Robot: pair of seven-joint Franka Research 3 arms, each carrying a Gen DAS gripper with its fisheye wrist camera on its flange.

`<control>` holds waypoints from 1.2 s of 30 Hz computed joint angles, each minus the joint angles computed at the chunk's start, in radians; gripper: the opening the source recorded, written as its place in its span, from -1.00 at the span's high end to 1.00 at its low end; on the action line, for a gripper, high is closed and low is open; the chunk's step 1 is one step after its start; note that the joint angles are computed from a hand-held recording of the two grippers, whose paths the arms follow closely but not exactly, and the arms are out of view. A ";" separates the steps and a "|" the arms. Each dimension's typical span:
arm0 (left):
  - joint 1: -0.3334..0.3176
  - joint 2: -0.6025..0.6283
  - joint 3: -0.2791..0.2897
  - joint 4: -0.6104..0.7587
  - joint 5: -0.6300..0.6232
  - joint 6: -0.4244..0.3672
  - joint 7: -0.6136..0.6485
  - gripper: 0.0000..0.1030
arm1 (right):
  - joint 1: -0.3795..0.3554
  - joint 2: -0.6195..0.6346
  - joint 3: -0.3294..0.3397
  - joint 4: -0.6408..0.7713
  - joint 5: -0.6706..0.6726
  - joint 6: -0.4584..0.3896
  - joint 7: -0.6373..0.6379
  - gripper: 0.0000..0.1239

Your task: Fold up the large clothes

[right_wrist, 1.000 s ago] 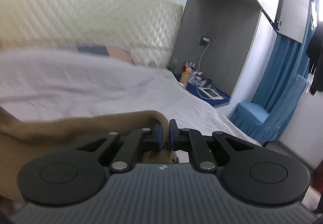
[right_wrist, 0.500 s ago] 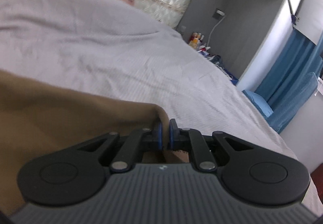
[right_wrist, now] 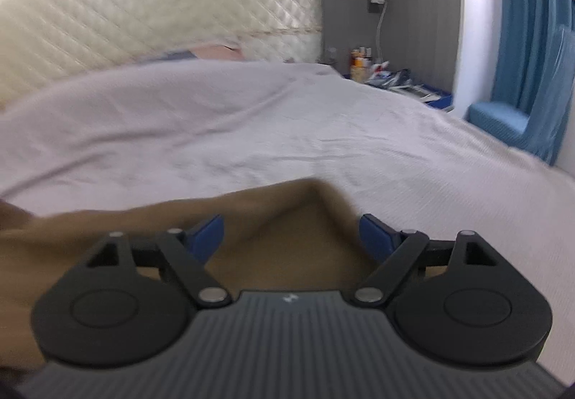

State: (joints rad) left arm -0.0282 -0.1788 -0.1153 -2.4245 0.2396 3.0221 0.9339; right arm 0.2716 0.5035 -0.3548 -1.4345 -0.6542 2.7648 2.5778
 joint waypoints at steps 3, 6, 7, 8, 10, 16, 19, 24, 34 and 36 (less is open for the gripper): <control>-0.048 -0.043 0.054 -0.029 -0.099 -0.008 0.045 -0.13 | 0.053 -0.135 0.005 -0.157 -0.029 0.047 0.100 -0.36; -0.074 -0.082 0.087 -0.039 -0.178 -0.040 0.082 -0.20 | 0.052 -0.263 0.074 -0.297 -0.012 0.069 0.146 -0.36; -0.074 -0.099 0.091 -0.049 -0.194 -0.040 0.085 -0.23 | 0.036 -0.307 0.115 -0.348 0.036 0.081 0.131 -0.36; -0.078 -0.114 0.100 -0.061 -0.210 -0.035 0.095 -0.28 | 0.013 -0.344 0.160 -0.392 0.106 0.088 0.088 -0.36; -0.086 -0.147 0.116 -0.085 -0.233 -0.037 0.114 -0.34 | -0.015 -0.419 0.233 -0.488 0.223 0.115 0.036 -0.36; -0.178 -0.217 0.226 -0.144 -0.386 -0.048 0.229 -0.39 | -0.012 -0.589 0.373 -0.696 0.825 0.087 -0.356 -0.36; -0.184 -0.256 0.242 -0.172 -0.418 -0.043 0.260 -0.44 | 0.009 -0.639 0.393 -0.762 1.026 0.040 -0.434 -0.36; -0.111 -0.310 0.198 -0.215 -0.409 -0.023 0.214 -0.57 | -0.030 -0.661 0.443 -0.801 0.943 -0.041 -0.296 -0.36; 0.071 -0.276 0.093 -0.194 -0.263 -0.100 -0.015 -0.62 | -0.003 -0.602 0.429 -0.775 1.066 -0.039 -0.362 -0.37; 0.119 -0.269 0.054 -0.191 -0.207 -0.107 -0.077 -0.62 | -0.011 -0.611 0.433 -0.790 1.035 -0.006 -0.327 -0.36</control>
